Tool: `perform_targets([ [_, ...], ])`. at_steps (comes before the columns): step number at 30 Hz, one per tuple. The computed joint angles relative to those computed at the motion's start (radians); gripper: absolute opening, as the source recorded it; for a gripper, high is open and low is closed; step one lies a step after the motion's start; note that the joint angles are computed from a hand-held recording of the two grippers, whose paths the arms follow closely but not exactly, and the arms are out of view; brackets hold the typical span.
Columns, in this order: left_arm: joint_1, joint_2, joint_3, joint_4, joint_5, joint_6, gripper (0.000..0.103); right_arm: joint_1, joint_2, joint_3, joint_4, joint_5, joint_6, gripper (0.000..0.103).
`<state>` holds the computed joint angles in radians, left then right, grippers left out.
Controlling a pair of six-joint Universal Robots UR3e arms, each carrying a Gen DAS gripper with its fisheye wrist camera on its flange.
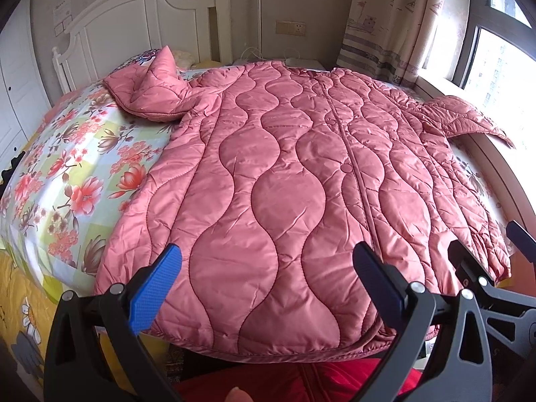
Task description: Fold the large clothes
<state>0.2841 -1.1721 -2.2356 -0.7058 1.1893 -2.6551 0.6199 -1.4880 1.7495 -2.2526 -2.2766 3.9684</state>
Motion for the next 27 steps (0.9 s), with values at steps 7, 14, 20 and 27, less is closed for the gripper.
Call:
perform_targets([
  [7,0.001,-0.004,0.006,-0.008,-0.001,0.003,0.101,-0.025,0.002,-0.004,0.024,0.033,-0.012,0.099],
  [14,0.007,0.0,0.016,-0.031,-0.004,0.015,0.101,-0.025,0.006,-0.012,0.035,0.022,-0.013,0.099],
  [20,-0.019,-0.027,0.008,0.008,0.014,-0.007,0.101,-0.025,0.014,-0.028,0.062,-0.001,-0.013,0.099],
  [27,-0.015,-0.028,0.014,0.001,0.011,-0.005,0.101,-0.032,0.019,-0.029,0.074,-0.004,-0.017,0.099],
])
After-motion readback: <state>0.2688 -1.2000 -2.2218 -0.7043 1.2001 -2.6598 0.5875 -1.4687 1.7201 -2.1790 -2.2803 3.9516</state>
